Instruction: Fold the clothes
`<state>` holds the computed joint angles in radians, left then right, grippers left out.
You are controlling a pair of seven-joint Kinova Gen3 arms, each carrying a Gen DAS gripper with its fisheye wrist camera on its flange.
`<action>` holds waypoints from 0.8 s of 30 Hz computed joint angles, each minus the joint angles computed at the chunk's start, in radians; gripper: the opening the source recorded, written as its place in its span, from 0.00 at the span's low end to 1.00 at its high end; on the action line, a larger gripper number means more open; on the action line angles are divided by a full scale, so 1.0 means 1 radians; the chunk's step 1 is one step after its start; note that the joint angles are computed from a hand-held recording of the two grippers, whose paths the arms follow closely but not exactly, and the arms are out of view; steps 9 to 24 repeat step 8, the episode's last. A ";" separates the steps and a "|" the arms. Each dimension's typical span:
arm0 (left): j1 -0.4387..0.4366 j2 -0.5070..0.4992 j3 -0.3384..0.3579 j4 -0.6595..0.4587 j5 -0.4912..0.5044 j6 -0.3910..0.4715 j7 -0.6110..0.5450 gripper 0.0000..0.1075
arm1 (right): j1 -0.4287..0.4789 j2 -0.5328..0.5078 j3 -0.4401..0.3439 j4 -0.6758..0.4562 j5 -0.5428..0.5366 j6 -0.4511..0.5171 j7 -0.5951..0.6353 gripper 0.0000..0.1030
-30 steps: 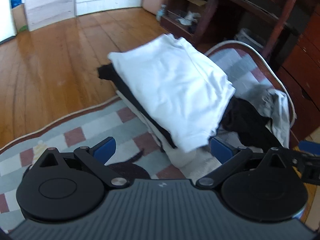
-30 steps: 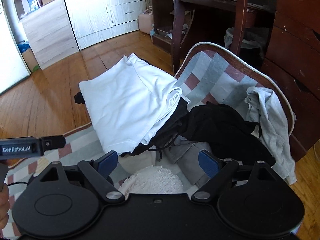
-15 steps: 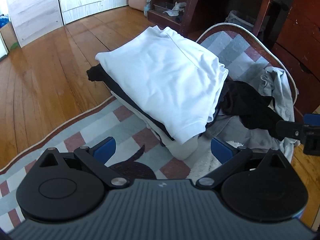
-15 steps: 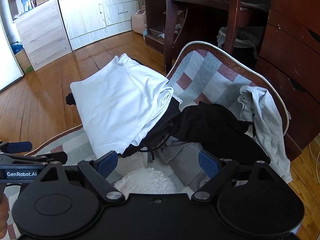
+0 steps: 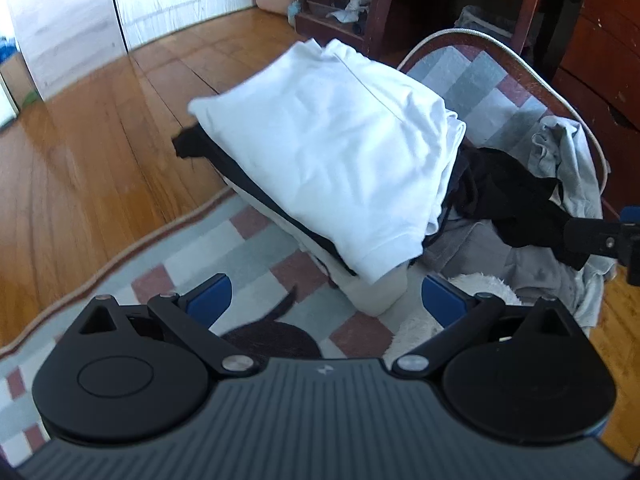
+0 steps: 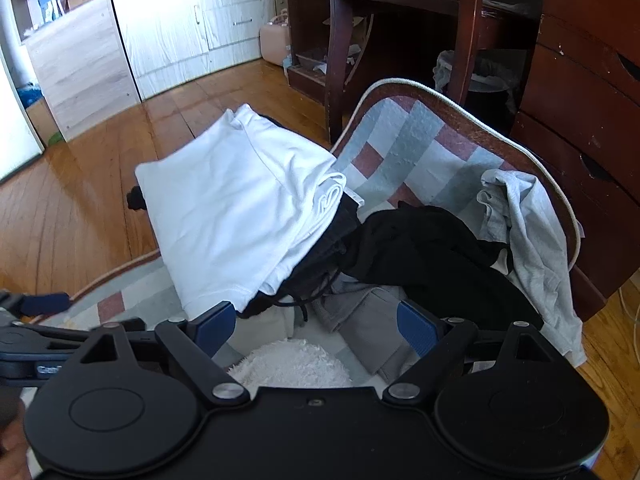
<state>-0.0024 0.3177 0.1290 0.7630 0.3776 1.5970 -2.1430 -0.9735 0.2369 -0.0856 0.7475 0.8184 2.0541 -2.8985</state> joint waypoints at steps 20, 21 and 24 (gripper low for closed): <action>0.008 -0.024 0.004 0.041 -0.002 -0.017 -0.047 0.96 | 0.018 -0.010 -0.004 0.030 -0.009 -0.007 -0.007 0.88; 0.008 -0.024 0.004 0.041 -0.002 -0.017 -0.047 0.96 | 0.018 -0.010 -0.004 0.030 -0.009 -0.007 -0.007 0.88; 0.008 -0.024 0.004 0.041 -0.002 -0.017 -0.047 0.96 | 0.018 -0.010 -0.004 0.030 -0.009 -0.007 -0.007 0.88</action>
